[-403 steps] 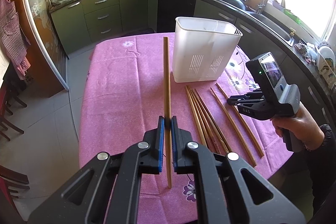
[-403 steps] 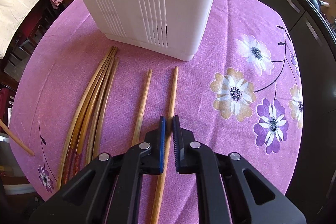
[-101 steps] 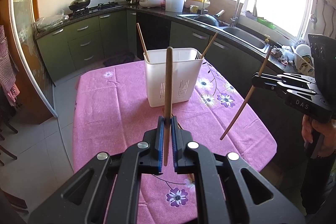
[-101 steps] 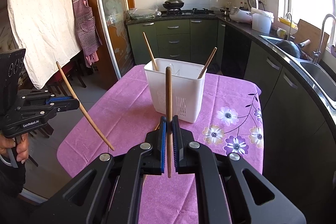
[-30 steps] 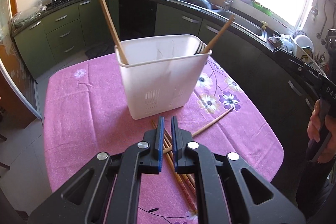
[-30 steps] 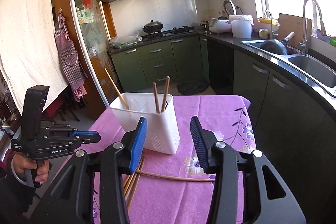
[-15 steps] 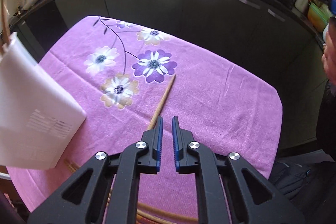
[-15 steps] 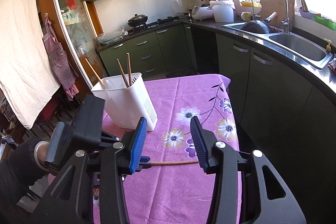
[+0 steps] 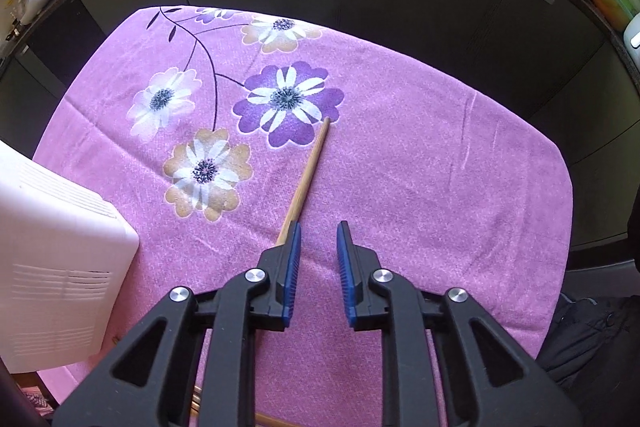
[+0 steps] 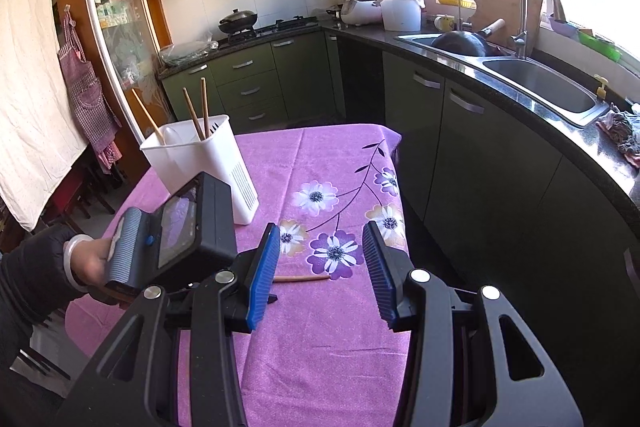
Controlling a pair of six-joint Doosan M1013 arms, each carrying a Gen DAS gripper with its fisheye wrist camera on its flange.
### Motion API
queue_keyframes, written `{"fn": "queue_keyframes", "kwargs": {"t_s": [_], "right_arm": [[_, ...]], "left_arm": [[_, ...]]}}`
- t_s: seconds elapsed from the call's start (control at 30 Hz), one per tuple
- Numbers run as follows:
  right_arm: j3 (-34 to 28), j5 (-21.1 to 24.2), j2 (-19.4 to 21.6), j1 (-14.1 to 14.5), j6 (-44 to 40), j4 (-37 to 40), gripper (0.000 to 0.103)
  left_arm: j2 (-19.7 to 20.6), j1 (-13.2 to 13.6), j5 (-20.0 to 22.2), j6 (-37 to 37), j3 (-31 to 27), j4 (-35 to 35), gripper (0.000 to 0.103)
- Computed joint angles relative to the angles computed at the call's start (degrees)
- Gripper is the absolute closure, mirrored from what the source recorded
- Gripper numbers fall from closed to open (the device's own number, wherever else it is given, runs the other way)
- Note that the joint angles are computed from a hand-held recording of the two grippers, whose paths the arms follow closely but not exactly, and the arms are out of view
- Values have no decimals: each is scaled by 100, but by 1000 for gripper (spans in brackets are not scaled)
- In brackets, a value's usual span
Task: Organize utensils
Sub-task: 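Move the left gripper to a loose chopstick on the cloth and grasp it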
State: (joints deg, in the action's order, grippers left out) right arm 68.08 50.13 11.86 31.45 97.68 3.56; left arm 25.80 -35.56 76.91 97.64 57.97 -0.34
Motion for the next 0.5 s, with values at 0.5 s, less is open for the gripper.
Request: {"fn": "queue_keyframes", "kwargs": {"t_s": [0.5], "right_arm": [[-140,556,318,17,77,-280,59]], "left_arm": [[121,62,236,119,-164,70,84]]}}
